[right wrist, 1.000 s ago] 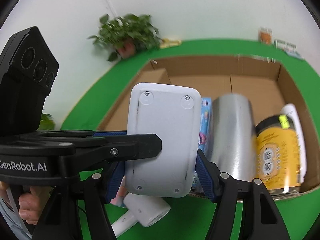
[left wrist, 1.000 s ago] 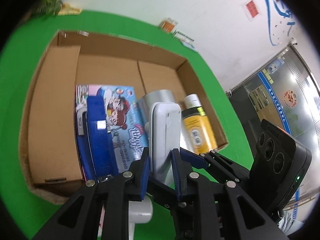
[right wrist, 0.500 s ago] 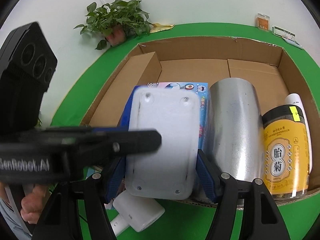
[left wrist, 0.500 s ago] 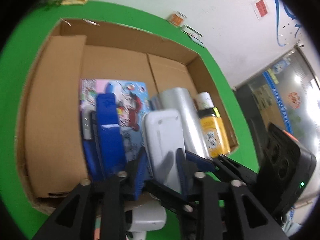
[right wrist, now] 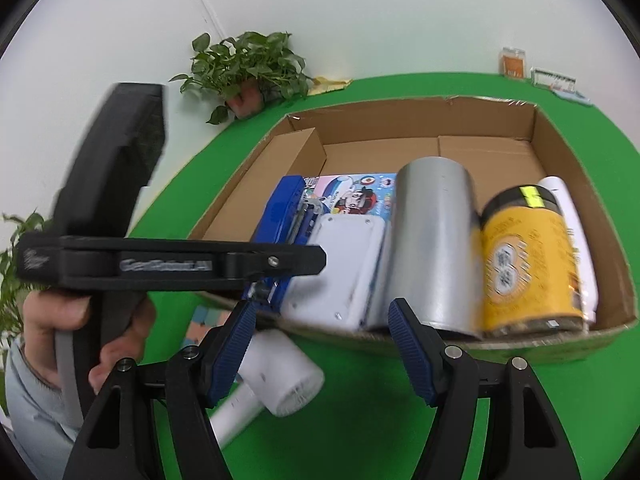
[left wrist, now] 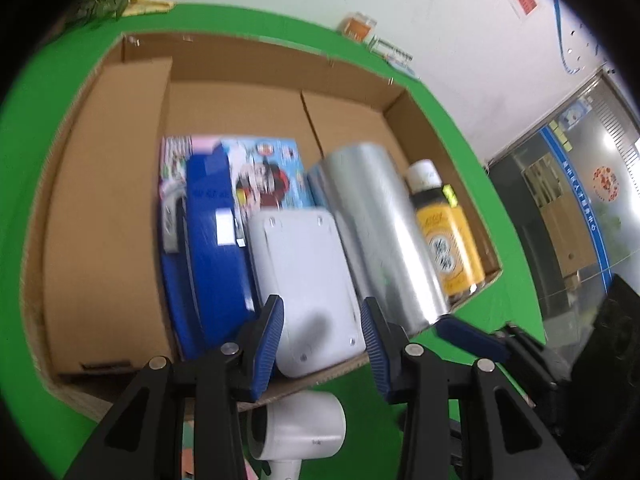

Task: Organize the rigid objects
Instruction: 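Lower the white case into the box beside the stapler, release, then move both grippers to the handle of the white hair dryer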

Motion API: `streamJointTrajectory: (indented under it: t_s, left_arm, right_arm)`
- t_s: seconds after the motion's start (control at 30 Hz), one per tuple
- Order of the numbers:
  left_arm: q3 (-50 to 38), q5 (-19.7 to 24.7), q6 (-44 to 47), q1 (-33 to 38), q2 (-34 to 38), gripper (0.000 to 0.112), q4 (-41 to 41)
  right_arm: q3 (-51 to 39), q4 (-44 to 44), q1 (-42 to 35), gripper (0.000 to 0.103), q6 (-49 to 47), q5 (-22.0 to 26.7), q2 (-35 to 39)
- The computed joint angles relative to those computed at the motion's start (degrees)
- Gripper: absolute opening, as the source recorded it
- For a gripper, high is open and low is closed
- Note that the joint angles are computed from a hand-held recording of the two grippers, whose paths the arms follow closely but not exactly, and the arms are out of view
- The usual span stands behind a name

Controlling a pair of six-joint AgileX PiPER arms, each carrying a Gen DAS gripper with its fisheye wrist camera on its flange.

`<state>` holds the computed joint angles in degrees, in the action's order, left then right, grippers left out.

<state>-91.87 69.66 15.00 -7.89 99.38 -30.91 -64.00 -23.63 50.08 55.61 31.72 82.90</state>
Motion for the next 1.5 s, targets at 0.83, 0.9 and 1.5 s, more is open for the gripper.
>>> streamJointTrajectory:
  t_s: [0.83,0.9,1.5]
  left_arm:
    - [38.6,-15.9,-4.1,6.8,-39.6,0.101,8.6]
    - [42.4,-14.4,-0.7,9.3,-39.0,0.099,3.4]
    - [47.3,-11.5,5.7,-2.1,-32.7,0.06,-15.4]
  right_arm:
    - [18.5,-31.1,21.9,0.102,33.5,1.5,-12.7]
    - [19.8,-28.3,23.3,0.102,30.8,0.6,-13.4]
    - [29.3,-19.4,33.7,0.102,25.7,16.3,-28.4]
